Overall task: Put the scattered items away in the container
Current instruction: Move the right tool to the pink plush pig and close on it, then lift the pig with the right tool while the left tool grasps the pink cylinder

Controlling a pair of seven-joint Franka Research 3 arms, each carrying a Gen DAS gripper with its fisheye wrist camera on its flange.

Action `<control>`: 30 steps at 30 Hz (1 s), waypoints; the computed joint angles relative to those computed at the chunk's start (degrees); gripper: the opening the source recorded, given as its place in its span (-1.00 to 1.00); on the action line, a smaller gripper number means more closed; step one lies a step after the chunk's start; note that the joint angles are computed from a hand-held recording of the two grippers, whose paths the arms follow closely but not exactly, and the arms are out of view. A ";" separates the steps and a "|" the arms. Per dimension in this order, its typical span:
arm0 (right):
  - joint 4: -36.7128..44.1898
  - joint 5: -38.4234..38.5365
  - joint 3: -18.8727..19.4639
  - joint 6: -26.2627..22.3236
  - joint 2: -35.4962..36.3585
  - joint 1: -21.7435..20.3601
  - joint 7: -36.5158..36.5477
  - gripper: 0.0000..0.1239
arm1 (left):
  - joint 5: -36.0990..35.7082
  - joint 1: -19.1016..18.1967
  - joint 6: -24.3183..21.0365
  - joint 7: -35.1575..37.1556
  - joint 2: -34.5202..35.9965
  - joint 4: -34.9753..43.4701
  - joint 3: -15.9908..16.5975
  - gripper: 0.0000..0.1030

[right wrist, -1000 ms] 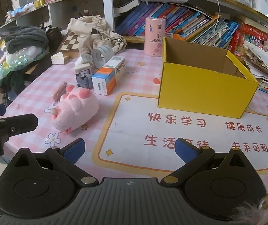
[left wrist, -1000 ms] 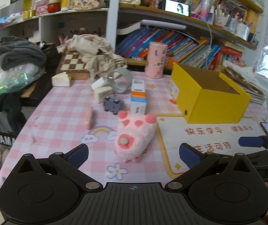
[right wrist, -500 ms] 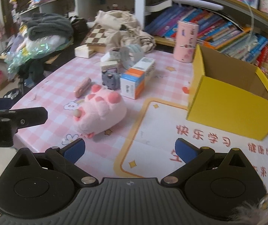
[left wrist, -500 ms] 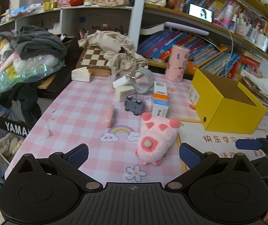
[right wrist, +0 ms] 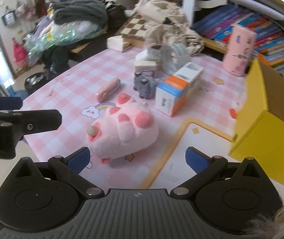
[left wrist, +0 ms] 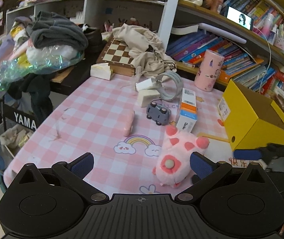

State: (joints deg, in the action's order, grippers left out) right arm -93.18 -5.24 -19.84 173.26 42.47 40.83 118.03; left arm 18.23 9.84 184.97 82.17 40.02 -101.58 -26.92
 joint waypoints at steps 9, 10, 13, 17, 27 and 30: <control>14.31 5.35 14.51 -3.77 7.78 -13.10 -14.13 0.66 | -1.97 -10.46 1.83 -7.21 -1.57 1.69 12.08 1.00; 16.03 6.09 15.42 -4.55 8.82 -13.80 -15.27 0.66 | -2.06 -11.64 1.61 -8.04 -1.69 1.95 13.48 1.00; 21.08 7.53 15.77 -6.91 12.00 -14.17 -16.85 0.66 | -1.79 -14.56 0.53 -9.79 -1.87 2.83 16.87 1.00; 28.45 7.72 15.13 -12.99 16.41 -14.30 -17.28 0.65 | -1.04 -16.32 -0.88 -10.89 -1.25 4.55 18.57 1.00; 21.23 9.97 16.34 -11.34 12.41 -16.59 -17.59 0.34 | -0.74 -13.04 -4.23 -7.75 3.43 10.81 12.29 1.00; 16.42 9.69 14.63 -9.12 9.61 -15.83 -16.40 0.35 | -1.49 -11.89 -5.63 -5.69 5.59 13.41 9.68 1.00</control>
